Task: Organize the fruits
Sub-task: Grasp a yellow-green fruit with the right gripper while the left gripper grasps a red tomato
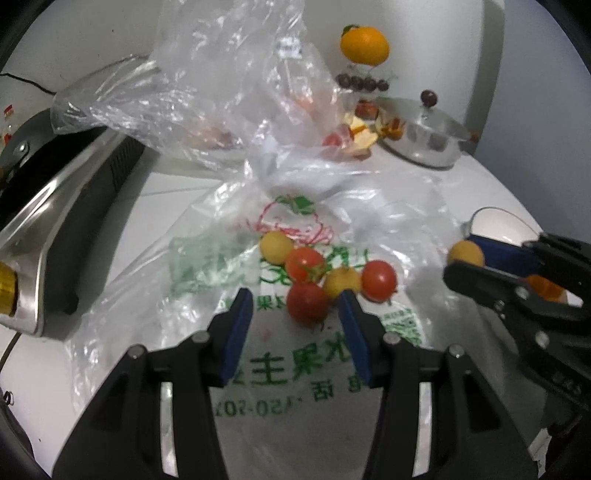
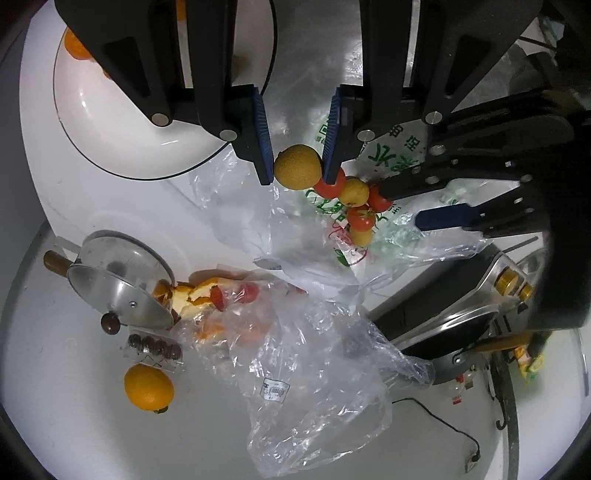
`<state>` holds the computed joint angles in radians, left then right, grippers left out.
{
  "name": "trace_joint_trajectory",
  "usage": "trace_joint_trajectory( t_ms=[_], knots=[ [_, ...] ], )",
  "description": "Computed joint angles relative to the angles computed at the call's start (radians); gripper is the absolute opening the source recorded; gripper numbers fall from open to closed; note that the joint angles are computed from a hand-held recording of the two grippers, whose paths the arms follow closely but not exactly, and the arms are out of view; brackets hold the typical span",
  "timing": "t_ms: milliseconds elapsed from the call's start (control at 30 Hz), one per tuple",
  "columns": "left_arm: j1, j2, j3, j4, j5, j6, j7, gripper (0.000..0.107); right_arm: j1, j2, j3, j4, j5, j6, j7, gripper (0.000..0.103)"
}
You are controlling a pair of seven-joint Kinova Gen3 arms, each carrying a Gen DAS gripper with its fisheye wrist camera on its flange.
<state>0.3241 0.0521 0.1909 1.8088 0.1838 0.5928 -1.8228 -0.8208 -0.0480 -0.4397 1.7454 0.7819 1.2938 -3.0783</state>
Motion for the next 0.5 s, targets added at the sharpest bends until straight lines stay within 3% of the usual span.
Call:
trace_joint_trajectory(
  t_ms=[100, 267, 433, 500],
  knots=[
    [0.001, 0.018, 0.000, -0.009, -0.008, 0.011, 0.004, 0.049, 0.007, -0.008, 0.005, 0.014, -0.007, -0.028, 0.003, 0.029],
    [-0.023, 0.033, 0.001, -0.009, 0.061, 0.016, -0.066, 0.046, 0.019, -0.012, 0.003, 0.024, -0.011, -0.051, 0.004, 0.029],
    [-0.052, 0.040, 0.007, -0.005, 0.155, 0.032, -0.167, 0.028, 0.023, -0.011, 0.000, 0.025, -0.012, -0.055, 0.005, 0.029],
    [-0.055, 0.036, 0.004, -0.002, 0.173, 0.033, -0.184, 0.027, 0.021, -0.009, -0.003, 0.022, -0.010, -0.051, 0.002, 0.029]
  ],
)
